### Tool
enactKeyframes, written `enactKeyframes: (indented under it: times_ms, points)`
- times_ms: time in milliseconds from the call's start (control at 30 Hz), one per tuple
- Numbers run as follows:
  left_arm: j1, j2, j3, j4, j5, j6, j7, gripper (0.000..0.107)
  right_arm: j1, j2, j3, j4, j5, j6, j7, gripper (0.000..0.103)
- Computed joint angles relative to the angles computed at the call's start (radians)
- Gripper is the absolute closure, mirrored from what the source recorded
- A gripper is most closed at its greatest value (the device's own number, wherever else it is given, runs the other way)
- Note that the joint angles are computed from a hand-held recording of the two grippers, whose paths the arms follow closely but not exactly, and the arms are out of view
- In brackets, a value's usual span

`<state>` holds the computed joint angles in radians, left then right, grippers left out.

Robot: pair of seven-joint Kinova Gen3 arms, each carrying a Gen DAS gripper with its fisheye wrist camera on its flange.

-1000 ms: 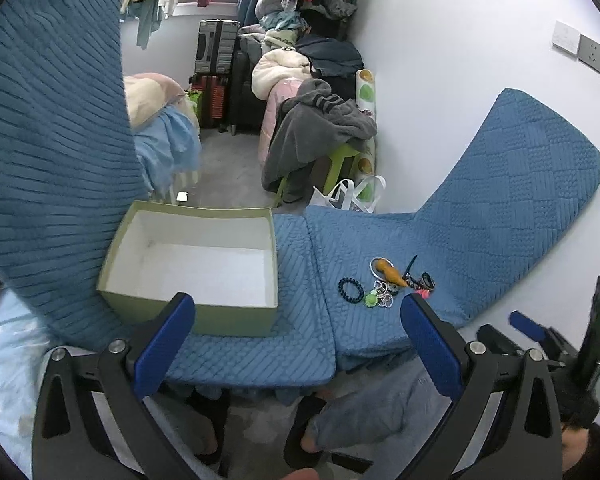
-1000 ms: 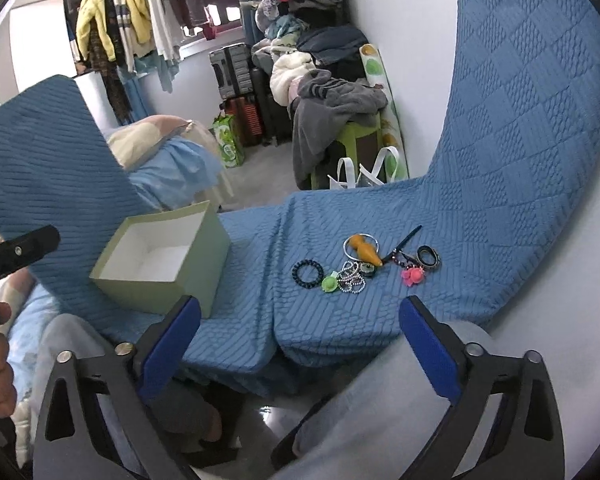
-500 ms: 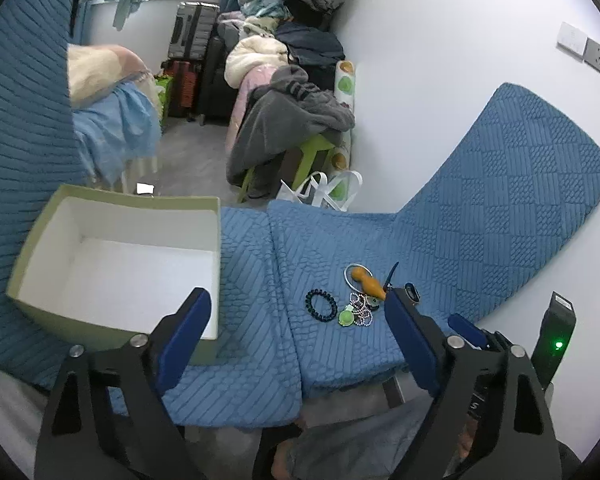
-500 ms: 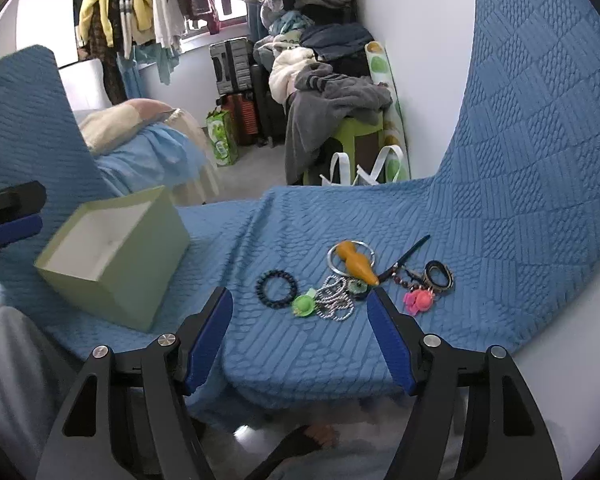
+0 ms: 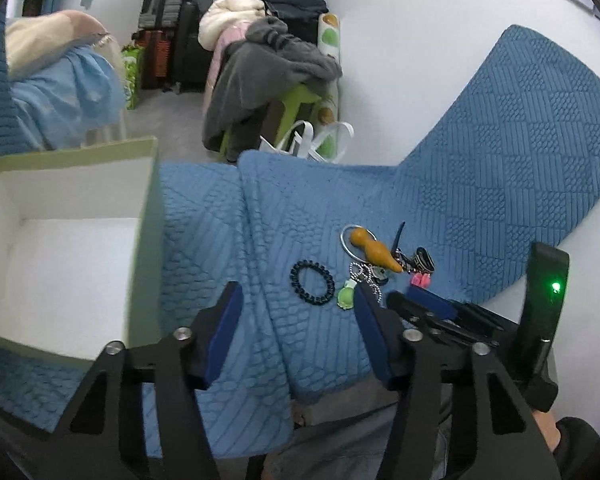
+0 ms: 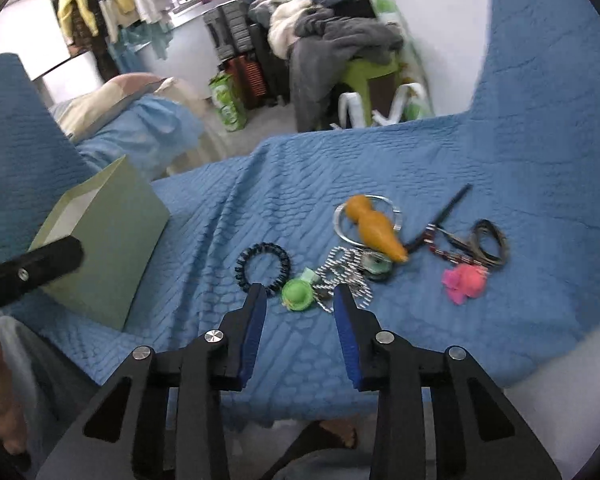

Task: Organize jewelry
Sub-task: 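Grasp the black beaded bracelet with the left tool while the right tool grasps the green charm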

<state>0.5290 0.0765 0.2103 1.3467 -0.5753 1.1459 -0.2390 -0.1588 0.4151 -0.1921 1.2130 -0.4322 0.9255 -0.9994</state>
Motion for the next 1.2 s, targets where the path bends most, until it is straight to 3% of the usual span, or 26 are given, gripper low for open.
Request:
enactKeyframes:
  times_ms: [167,433,567,600,767,1000,1200]
  points:
    - [-0.037,0.003,-0.017,0.041,0.058,-0.085,-0.012,0.063,-0.044,0.098,0.006,-0.115,0.038,0.098,-0.022,0.072]
    - [-0.060,0.025,-0.040,0.062,0.099,-0.138,-0.038,0.083,-0.101,0.122,0.025,-0.134,0.148,0.084,-0.053,0.072]
    - [-0.070,0.039,-0.050,0.067,0.116,-0.168,-0.055,0.083,-0.121,0.090,0.019,-0.067,0.189,0.011,-0.008,0.077]
    - [-0.081,0.041,-0.054,0.072,0.142,-0.187,-0.073,0.083,-0.137,0.085,0.027,-0.059,0.211,-0.004,-0.011,0.087]
    - [-0.081,0.071,-0.066,0.056,0.166,-0.188,-0.103,0.083,-0.126,0.085,0.022,-0.071,0.209,0.005,-0.020,0.088]
    - [-0.100,0.125,-0.089,0.028,0.227,-0.213,-0.169,0.083,-0.063,0.071,-0.001,-0.070,0.117,-0.023,-0.015,0.087]
    - [-0.076,0.192,-0.122,-0.033,0.224,-0.147,-0.186,0.084,-0.057,0.072,0.004,-0.075,0.107,-0.023,-0.023,0.087]
